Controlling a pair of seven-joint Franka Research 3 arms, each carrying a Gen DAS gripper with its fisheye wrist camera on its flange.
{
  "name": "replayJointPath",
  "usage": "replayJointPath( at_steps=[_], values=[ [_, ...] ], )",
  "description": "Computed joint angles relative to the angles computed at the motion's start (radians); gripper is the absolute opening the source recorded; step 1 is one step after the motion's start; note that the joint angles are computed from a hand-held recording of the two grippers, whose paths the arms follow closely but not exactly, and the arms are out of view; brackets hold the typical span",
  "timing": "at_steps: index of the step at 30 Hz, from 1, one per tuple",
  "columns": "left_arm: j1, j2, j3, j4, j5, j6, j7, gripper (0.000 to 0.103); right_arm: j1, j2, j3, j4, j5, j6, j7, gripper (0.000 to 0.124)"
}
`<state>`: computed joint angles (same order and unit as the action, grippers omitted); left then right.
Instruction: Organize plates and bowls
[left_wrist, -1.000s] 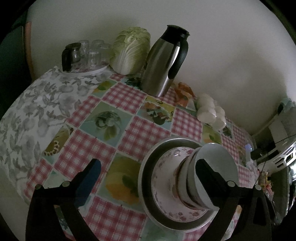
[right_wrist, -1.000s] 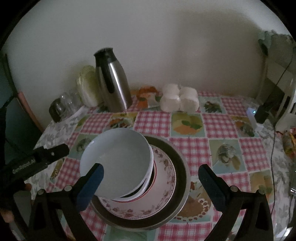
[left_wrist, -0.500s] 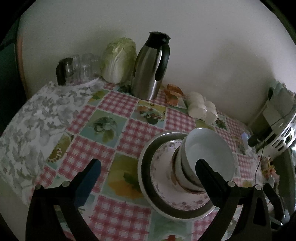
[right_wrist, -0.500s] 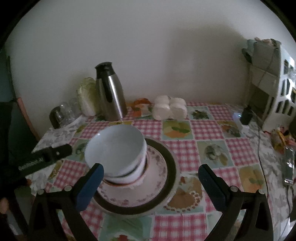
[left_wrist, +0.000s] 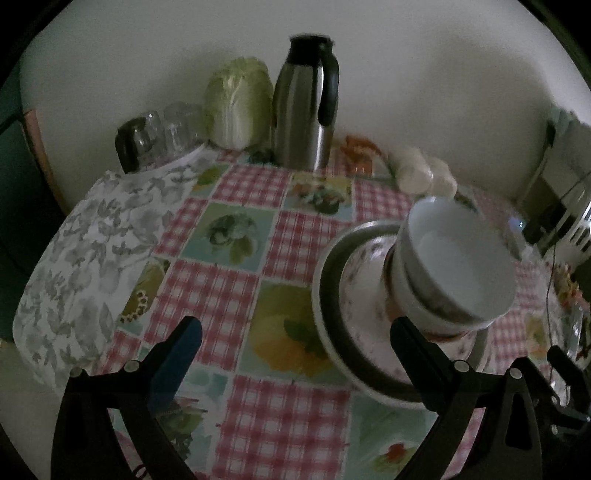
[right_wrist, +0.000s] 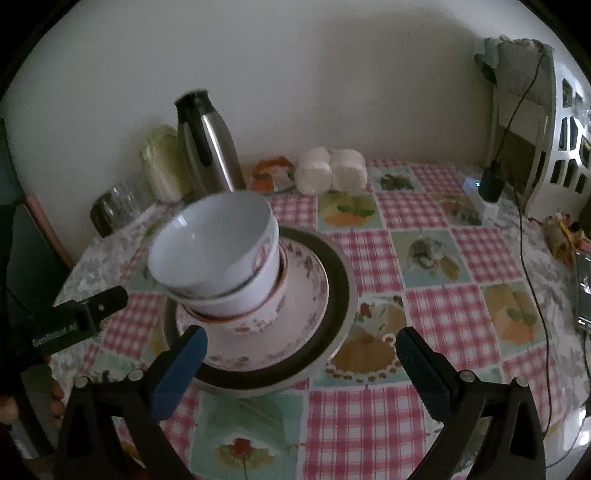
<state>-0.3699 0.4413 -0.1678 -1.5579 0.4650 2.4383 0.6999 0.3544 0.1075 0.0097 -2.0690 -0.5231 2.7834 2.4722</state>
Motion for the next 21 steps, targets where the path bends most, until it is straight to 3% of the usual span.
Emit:
replayJointPath(
  at_steps=[7,21],
  values=[
    [0.017,0.039,-0.024,0.038,-0.078,-0.074,0.088,0.102,0.018,0.037,0.004,0.04,0.019,-0.095,-0.052,0.103],
    [0.017,0.069,-0.017,0.067,-0.105,-0.131,0.145,0.102,0.047,0.094,-0.006,0.108,0.054,-0.2,-0.118,0.103]
  ],
)
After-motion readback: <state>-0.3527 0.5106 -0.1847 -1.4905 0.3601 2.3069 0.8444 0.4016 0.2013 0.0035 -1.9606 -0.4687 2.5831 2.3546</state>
